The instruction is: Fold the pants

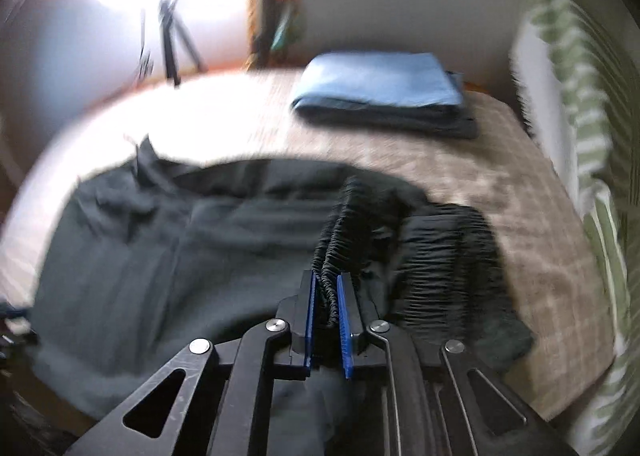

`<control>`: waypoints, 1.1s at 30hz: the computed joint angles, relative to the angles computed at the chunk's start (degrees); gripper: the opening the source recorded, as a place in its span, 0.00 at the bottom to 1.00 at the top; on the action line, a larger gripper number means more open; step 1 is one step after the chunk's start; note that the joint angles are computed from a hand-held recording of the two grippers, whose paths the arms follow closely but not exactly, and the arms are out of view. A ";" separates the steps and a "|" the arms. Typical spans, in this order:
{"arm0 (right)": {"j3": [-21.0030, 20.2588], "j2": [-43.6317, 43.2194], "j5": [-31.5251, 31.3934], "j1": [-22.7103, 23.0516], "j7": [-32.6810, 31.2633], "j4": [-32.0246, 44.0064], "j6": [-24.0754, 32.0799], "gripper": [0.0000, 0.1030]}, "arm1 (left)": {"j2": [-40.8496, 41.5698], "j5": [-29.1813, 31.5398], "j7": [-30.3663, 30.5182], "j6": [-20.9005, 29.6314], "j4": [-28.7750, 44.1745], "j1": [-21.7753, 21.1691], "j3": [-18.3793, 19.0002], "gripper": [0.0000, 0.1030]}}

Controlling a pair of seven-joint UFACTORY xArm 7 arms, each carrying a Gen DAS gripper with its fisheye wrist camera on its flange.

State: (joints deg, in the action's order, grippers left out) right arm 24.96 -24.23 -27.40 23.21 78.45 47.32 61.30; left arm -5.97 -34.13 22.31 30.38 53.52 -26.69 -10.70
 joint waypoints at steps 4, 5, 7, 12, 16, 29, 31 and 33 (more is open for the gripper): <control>-2.97 -12.88 5.16 0.29 2.24 -7.87 -1.29 0.08 | -0.15 0.12 -0.28 0.11 -0.03 -0.02 0.01 0.49; -3.25 -14.64 6.37 -0.32 2.15 -8.97 -0.93 0.10 | -0.16 0.05 -0.27 0.18 -0.02 -0.02 0.04 0.49; -2.08 -16.65 7.76 -2.05 1.75 -9.83 3.67 0.13 | -0.11 -0.10 -0.40 0.43 0.13 -0.02 0.09 0.49; 0.19 -16.29 8.51 -3.71 -0.87 -8.21 9.66 0.34 | -0.98 -0.71 -1.00 1.27 -0.04 0.07 0.26 0.49; 2.07 -14.98 6.54 -4.08 -1.75 -3.80 8.19 0.48 | -2.34 -1.48 -1.14 0.73 -0.76 -0.10 0.59 0.49; 2.10 23.99 -1.31 -0.10 -12.01 25.86 -12.65 0.64 | -0.42 -7.58 -1.65 2.15 0.23 -0.02 1.07 0.49; 1.25 31.61 -1.68 1.91 -14.42 32.47 -12.61 0.64 | -0.27 -9.01 -1.02 2.15 0.37 0.14 1.11 0.49; 0.28 39.07 -1.49 4.21 -16.57 39.73 -11.58 0.64 | -0.10 -10.98 0.05 2.21 0.44 0.31 1.28 0.49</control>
State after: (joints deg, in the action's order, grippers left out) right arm 25.24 14.84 -28.89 27.43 61.88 87.05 49.72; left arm -6.07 -45.11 22.36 32.59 53.96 -26.38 -9.42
